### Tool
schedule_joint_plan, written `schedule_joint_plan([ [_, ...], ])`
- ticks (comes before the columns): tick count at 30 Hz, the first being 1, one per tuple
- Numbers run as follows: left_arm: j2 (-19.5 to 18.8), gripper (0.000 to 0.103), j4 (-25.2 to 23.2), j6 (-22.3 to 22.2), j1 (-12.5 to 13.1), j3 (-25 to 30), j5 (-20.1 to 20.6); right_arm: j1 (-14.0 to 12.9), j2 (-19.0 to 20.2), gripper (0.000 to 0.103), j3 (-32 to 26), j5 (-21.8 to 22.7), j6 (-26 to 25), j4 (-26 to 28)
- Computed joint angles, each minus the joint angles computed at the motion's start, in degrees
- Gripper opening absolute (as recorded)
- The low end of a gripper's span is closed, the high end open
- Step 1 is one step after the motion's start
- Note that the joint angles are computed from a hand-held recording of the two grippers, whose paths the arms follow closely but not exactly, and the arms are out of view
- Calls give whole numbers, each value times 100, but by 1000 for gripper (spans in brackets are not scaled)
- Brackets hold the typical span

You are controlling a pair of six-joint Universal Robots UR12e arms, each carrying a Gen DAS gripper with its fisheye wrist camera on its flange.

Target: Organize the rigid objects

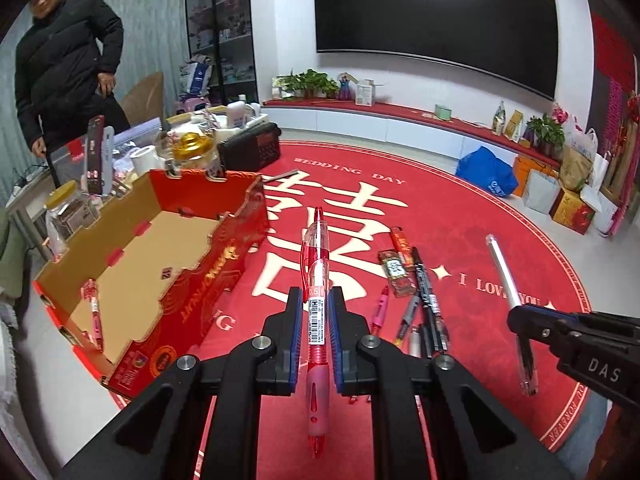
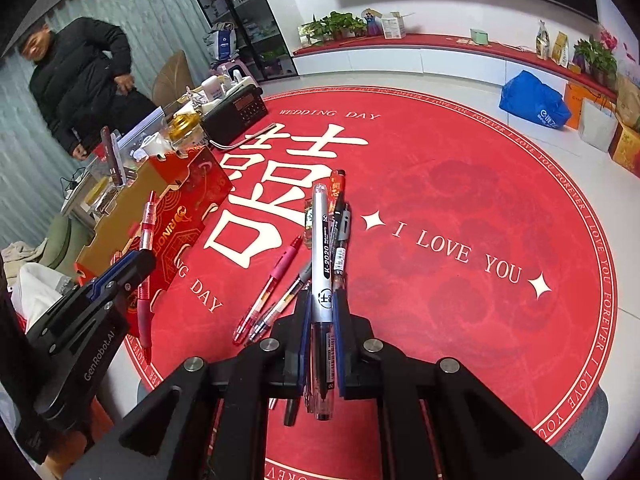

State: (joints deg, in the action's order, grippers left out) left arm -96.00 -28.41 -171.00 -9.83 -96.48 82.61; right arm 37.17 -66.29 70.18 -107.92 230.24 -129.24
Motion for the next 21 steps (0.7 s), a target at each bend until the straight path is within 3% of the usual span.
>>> schedule_joint_plan([
  [11,33,14,229,-290,244,32,104,34,356,11,-628,38,-479,4],
  [21,13,14,416,-564,452,87,450,82,955,11,-1615,351,-1142,-40],
])
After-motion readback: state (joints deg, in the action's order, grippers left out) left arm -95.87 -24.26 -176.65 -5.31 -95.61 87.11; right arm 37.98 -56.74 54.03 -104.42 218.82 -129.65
